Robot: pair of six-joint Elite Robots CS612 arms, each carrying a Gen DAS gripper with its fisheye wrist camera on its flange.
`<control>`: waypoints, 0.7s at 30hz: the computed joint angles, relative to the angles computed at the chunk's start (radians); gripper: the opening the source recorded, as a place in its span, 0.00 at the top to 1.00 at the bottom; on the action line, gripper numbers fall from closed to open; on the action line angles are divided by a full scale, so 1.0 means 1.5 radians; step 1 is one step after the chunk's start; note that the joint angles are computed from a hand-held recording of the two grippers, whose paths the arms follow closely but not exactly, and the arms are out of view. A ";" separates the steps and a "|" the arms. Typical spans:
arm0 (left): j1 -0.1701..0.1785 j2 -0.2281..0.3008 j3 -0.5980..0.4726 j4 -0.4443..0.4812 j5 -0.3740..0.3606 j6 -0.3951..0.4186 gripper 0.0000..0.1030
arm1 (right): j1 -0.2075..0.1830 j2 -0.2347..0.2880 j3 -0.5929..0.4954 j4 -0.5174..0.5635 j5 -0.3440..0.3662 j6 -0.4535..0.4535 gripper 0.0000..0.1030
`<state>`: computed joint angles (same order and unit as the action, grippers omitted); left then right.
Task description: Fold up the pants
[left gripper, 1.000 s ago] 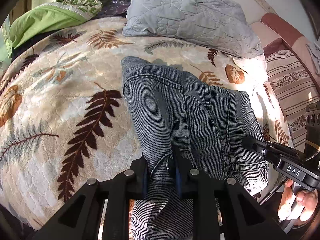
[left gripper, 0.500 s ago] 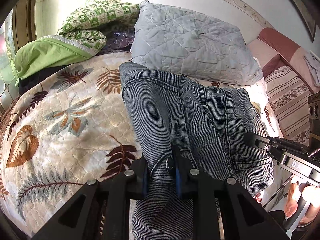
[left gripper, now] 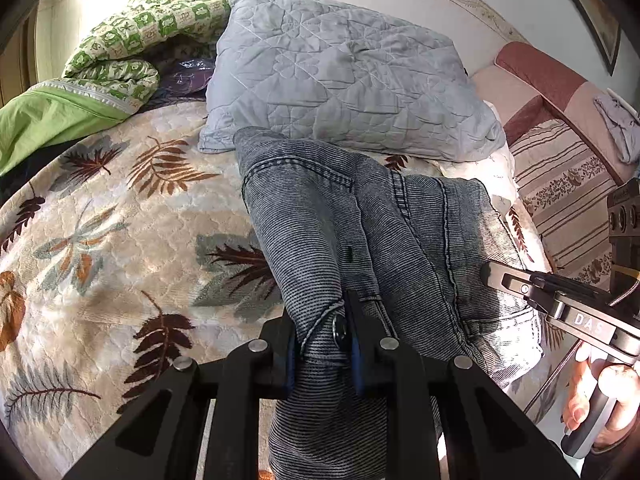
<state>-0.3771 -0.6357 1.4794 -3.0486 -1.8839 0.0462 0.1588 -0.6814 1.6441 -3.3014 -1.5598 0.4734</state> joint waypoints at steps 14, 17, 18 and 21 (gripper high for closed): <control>-0.007 0.065 -0.057 0.021 0.071 -0.014 0.51 | -0.018 0.079 -0.060 0.042 0.011 0.069 0.78; -0.008 0.050 -0.041 0.011 0.085 0.007 0.43 | -0.011 0.074 -0.064 0.077 -0.020 0.044 0.72; -0.007 0.043 -0.031 -0.004 0.085 0.009 0.41 | -0.008 0.070 -0.063 0.088 -0.036 0.038 0.70; -0.002 0.025 0.004 -0.059 0.084 0.004 0.27 | 0.004 0.056 -0.052 0.094 -0.089 0.026 0.70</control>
<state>-0.3804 -0.5987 1.4846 -3.1370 -1.7578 0.0524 0.1654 -0.5970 1.5655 -3.1597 -1.6937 0.5125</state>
